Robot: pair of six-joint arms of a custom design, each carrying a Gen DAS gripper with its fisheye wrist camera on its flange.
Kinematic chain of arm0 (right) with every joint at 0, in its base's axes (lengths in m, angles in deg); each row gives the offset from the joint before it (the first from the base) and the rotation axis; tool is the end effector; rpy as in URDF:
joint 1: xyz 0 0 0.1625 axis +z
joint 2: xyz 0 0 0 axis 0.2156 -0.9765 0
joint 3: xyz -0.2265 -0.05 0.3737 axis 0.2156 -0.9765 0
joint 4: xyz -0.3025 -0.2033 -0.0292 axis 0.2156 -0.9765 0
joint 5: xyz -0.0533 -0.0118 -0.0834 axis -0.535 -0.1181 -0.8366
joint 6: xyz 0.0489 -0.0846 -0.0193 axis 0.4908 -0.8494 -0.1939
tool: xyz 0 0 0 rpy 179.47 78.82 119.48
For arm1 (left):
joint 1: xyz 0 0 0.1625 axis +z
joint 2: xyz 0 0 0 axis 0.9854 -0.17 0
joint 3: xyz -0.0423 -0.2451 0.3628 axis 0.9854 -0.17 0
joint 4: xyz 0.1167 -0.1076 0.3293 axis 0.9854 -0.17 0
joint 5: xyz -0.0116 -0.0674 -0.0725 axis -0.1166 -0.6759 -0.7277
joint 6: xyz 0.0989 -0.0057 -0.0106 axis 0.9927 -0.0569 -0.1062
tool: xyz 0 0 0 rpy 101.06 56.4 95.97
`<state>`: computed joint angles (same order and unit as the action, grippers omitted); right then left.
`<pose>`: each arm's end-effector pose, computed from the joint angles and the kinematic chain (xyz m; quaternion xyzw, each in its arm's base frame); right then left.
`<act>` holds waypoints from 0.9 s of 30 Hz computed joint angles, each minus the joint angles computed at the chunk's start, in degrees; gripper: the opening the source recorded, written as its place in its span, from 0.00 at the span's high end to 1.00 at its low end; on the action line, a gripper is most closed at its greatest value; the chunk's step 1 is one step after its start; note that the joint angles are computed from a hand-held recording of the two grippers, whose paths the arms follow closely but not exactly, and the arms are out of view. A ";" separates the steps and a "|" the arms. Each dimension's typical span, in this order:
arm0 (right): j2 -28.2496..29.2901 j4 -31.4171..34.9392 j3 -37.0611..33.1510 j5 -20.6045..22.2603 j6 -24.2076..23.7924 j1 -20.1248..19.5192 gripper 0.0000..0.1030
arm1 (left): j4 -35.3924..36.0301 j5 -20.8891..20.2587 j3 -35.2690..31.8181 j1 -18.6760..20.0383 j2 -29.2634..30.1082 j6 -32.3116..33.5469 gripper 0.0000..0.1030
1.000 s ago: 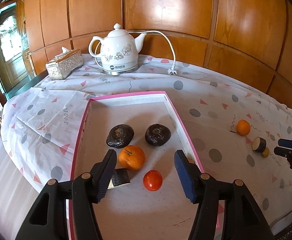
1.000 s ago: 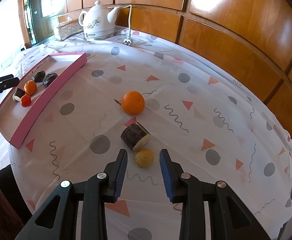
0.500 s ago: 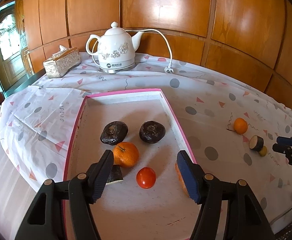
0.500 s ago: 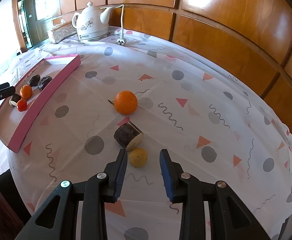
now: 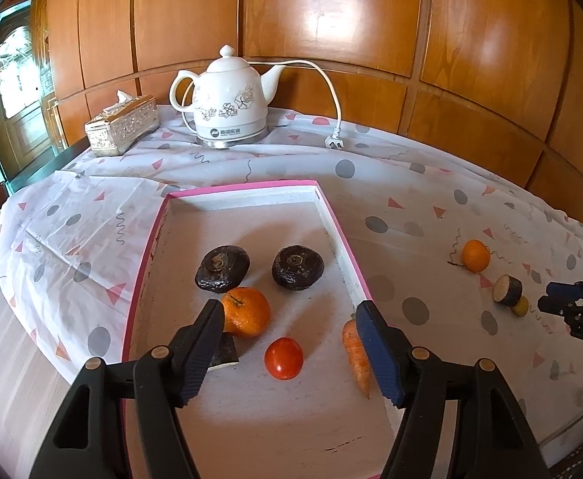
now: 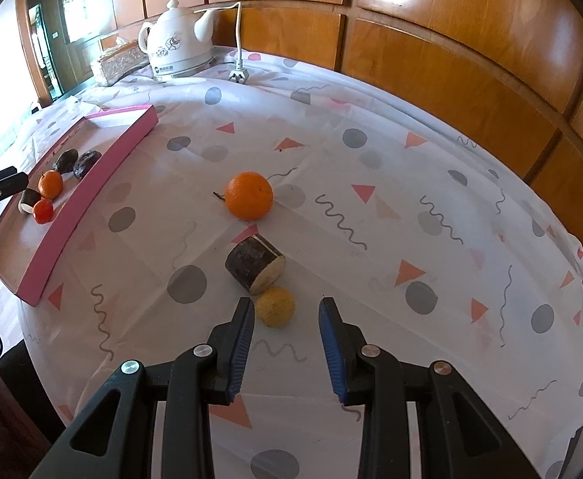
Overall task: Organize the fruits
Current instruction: 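Move the right tool toward the small yellow round fruit, then close the right tool around the yellow fruit and lift it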
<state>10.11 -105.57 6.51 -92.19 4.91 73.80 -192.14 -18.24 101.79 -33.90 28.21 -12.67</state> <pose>0.0457 -0.7484 0.3401 0.3462 -0.8775 0.1469 0.2976 -0.3201 -0.6564 0.0697 0.0563 0.8466 -0.3912 0.3565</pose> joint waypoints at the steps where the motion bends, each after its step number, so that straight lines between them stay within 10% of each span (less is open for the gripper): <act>1: 0.03 0.17 -0.05 0.02 -0.01 -0.01 0.67 | -0.06 -0.08 -0.15 -0.01 0.05 0.13 0.33; 27: 5.23 7.69 -7.14 -1.80 1.22 -0.83 0.70 | 1.34 -6.10 -6.59 1.02 3.22 4.15 0.33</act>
